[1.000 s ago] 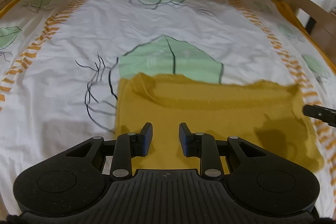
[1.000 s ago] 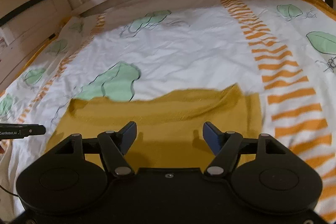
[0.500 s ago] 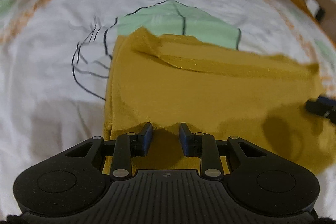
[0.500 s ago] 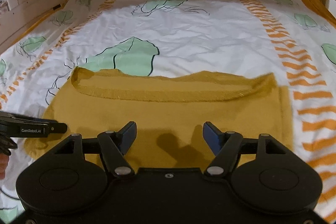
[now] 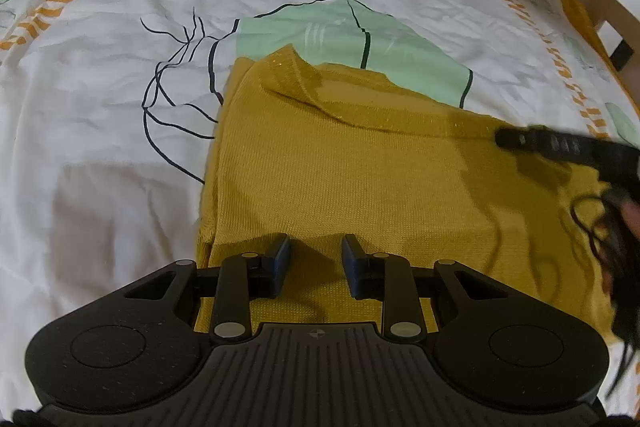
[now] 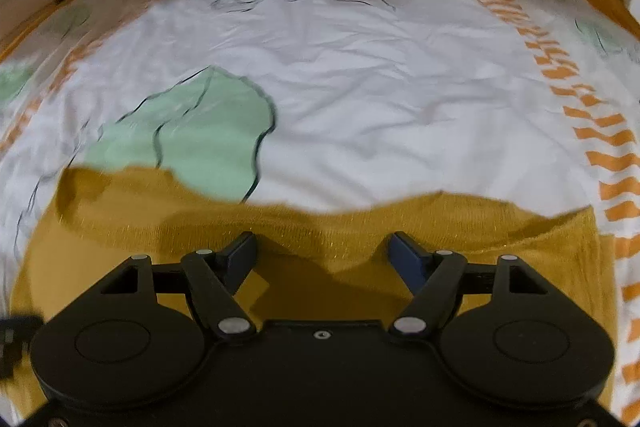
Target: Fold small clothes
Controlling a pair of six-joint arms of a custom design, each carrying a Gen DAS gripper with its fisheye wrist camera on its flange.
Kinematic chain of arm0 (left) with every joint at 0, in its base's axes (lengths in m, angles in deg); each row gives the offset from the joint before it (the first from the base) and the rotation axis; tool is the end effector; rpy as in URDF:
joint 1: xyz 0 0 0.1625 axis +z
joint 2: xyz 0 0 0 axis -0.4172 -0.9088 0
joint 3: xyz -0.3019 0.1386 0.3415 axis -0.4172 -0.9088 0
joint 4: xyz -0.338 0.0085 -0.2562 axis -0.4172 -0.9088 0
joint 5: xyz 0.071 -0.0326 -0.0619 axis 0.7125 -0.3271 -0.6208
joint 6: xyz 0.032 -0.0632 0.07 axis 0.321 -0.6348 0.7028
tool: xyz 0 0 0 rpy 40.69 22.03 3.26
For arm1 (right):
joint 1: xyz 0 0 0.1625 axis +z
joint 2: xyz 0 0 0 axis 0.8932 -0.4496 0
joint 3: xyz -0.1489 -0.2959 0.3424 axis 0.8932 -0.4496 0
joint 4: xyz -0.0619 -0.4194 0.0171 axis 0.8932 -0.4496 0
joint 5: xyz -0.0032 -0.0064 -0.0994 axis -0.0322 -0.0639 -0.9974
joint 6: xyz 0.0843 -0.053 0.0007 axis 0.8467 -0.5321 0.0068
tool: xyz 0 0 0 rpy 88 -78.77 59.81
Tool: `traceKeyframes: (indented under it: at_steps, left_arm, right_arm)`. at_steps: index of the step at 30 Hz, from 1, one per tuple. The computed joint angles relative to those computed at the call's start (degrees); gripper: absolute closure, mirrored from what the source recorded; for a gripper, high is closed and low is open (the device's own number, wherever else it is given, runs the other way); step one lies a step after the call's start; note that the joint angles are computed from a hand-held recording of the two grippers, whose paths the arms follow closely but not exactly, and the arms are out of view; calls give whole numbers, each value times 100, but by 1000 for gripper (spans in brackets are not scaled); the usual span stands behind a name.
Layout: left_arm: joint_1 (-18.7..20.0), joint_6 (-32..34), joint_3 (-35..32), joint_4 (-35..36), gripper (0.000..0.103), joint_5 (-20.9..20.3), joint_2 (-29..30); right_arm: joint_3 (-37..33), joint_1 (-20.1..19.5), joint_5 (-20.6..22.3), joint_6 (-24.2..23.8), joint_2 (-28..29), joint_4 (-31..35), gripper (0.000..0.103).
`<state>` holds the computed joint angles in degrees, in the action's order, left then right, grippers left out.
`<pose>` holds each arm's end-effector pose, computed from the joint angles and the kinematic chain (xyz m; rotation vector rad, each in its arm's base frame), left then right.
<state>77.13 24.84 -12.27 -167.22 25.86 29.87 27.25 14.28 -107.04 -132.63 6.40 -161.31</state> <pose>-0.3096 -0.7509 -0.0916 -0.0535 2.3637 -0.8258 -0.0727 -0.8555 0.2507 0.7118 -2.4118 0.6888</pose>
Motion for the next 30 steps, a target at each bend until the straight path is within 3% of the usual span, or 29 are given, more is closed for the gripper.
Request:
traceKeyframes:
  at_steps: [7,9,11,16,21,26,30]
  left_arm:
    - [15,-62,17,6,75,-62,-31]
    - [16,-68,21,-11,75,-67,-33]
    - [19,-102,27,-17,75,-85,-43]
    - [10,-148,114,-206,75,-136,-119]
    - [-45,-93,200,-533,75,268,-162]
    - [-35,-198,258,-669,75,318,-252]
    - [-10,-259,247,-564,75,280,-278]
  right_arm:
    - [-411,58,-87,166,127,138,27]
    - [-214,18,157,194,-62,177,27]
    - [42,-20,381,72,-263,289,27]
    - [695,-60,368,-412,-569,292,27]
    - [645,10,226,-675,-291,-46,24]
    - [-166,145,81,-347,247,135,24]
    - [-428,139,161,92,325,211,25]
